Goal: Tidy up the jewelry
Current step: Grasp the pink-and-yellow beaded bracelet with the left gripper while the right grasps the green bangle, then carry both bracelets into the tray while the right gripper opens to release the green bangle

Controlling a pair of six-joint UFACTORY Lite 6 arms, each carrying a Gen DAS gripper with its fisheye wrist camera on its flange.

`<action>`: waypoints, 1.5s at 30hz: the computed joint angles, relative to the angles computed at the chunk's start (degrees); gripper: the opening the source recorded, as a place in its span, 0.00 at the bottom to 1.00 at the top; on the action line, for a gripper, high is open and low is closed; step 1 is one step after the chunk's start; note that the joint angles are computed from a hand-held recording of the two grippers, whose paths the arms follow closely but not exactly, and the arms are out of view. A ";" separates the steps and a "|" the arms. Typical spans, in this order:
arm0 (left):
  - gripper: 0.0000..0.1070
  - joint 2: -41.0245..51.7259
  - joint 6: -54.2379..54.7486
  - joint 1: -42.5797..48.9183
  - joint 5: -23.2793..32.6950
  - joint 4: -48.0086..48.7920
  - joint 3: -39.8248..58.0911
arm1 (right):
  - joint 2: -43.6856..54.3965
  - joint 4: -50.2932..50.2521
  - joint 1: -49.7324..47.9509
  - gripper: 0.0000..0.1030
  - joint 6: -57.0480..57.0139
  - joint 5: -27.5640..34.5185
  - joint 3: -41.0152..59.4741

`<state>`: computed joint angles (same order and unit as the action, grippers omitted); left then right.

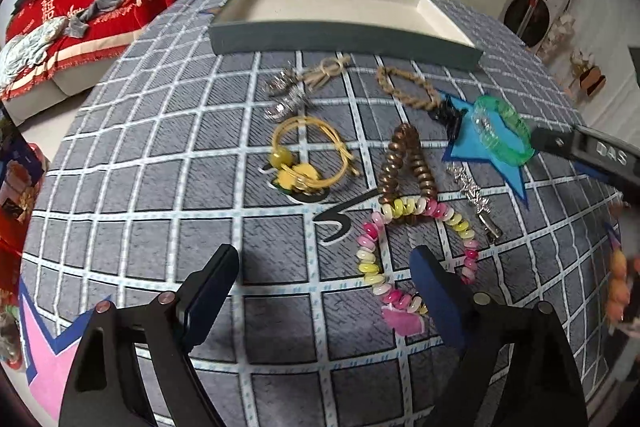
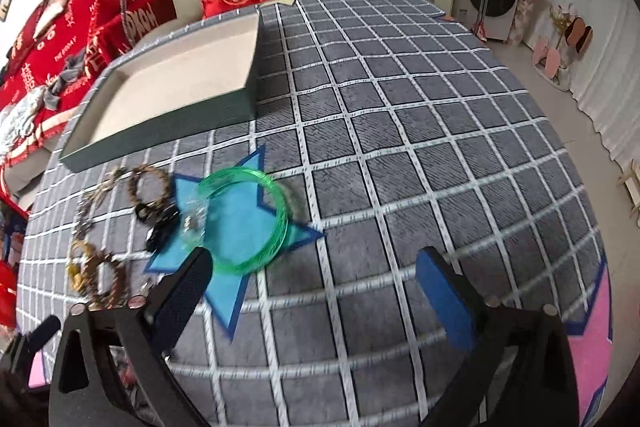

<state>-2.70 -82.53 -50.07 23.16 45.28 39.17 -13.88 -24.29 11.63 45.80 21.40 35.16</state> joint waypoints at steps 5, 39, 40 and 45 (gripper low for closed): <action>0.78 2.96 -3.60 -2.97 2.88 4.52 2.46 | 8.14 -6.31 1.61 0.75 3.12 0.07 4.70; 0.23 10.82 72.40 24.61 0.14 -49.89 34.33 | 15.81 25.35 -0.61 0.07 -29.55 10.05 33.48; 0.23 14.33 73.37 25.72 0.73 -50.38 37.99 | 18.79 25.39 -0.69 0.07 -29.43 10.43 36.55; 0.23 32.90 77.67 30.10 4.13 -53.28 56.94 | 34.36 27.51 -1.38 0.07 -29.75 12.27 52.27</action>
